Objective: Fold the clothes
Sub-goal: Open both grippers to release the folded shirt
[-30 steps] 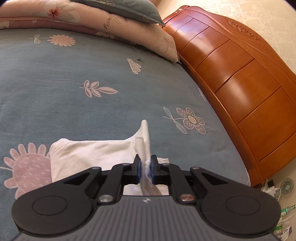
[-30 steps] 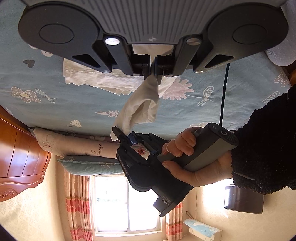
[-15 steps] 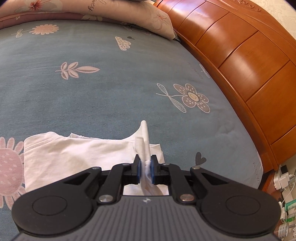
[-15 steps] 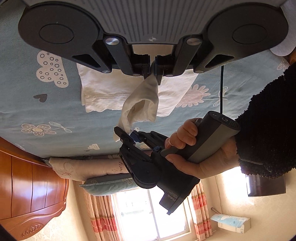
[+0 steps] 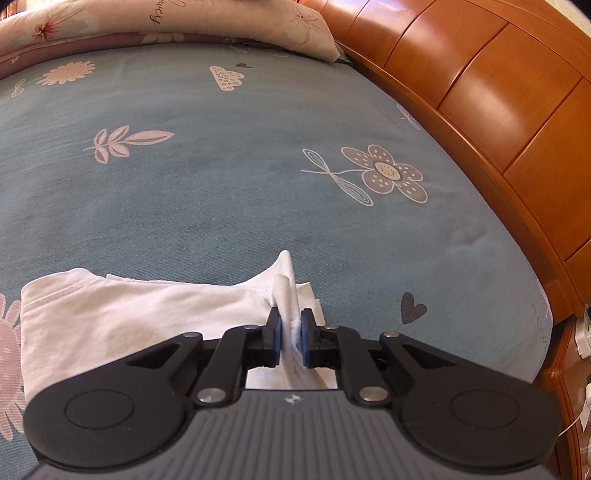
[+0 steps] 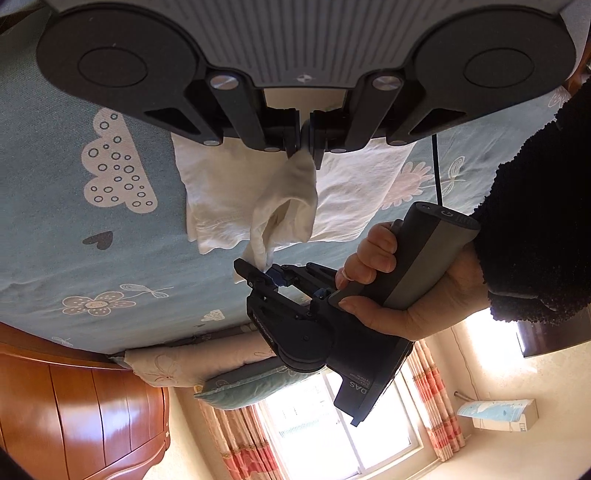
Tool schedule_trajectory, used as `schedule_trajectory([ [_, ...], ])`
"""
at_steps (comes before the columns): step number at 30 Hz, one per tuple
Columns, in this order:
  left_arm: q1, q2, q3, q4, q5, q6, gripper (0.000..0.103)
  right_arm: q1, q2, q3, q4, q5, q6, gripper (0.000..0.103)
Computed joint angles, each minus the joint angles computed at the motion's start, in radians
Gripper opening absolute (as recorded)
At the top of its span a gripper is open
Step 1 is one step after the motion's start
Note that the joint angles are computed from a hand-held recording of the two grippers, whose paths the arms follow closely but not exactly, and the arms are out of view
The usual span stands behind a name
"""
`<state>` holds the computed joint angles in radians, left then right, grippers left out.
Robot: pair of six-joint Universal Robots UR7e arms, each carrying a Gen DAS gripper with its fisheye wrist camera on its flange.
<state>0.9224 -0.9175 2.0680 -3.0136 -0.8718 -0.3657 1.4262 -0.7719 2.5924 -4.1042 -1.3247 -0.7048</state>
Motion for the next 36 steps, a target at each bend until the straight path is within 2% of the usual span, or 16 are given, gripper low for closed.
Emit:
schedule_trajectory([
  [5,0.010,0.066,-0.021,-0.030,0.013,0.023,0.008,-0.041,-0.017,-0.004,0.049,-0.008,0.048,0.005],
  [8,0.005,0.097,-0.025,-0.051,0.035,0.059,0.010,-0.065,-0.029,-0.008,0.091,-0.007,0.077,0.010],
  [10,0.007,0.105,-0.023,-0.077,0.019,0.074,0.014,-0.073,-0.032,-0.013,0.108,-0.013,0.094,0.017],
  [15,0.005,0.084,-0.005,-0.125,-0.047,0.116,0.020,-0.116,-0.043,-0.020,0.143,0.019,0.140,0.044],
  [17,-0.006,0.061,0.013,-0.128,-0.052,0.141,0.026,-0.140,-0.045,-0.018,0.140,0.041,0.149,0.046],
  [18,-0.014,0.046,0.026,-0.128,-0.044,0.160,0.032,-0.152,-0.047,-0.018,0.140,0.052,0.152,0.047],
  [20,-0.039,0.011,0.068,-0.136,-0.007,0.203,0.041,-0.174,-0.052,-0.017,0.143,0.075,0.160,0.047],
  [24,-0.094,-0.083,0.184,-0.139,0.072,0.254,0.047,-0.202,-0.079,-0.013,0.199,0.132,0.163,0.047],
  [26,-0.126,-0.142,0.263,-0.151,0.094,0.272,0.055,-0.207,-0.077,-0.015,0.204,0.137,0.161,0.047],
  [28,-0.164,-0.191,0.343,-0.158,0.124,0.276,0.069,-0.216,-0.077,-0.014,0.211,0.145,0.156,0.047],
  [33,-0.294,-0.273,0.533,-0.124,0.231,0.232,0.076,-0.235,-0.089,-0.019,0.256,0.173,0.165,0.047],
  [36,-0.380,-0.304,0.623,-0.044,0.265,0.147,0.077,-0.241,-0.087,-0.023,0.266,0.185,0.179,0.046],
])
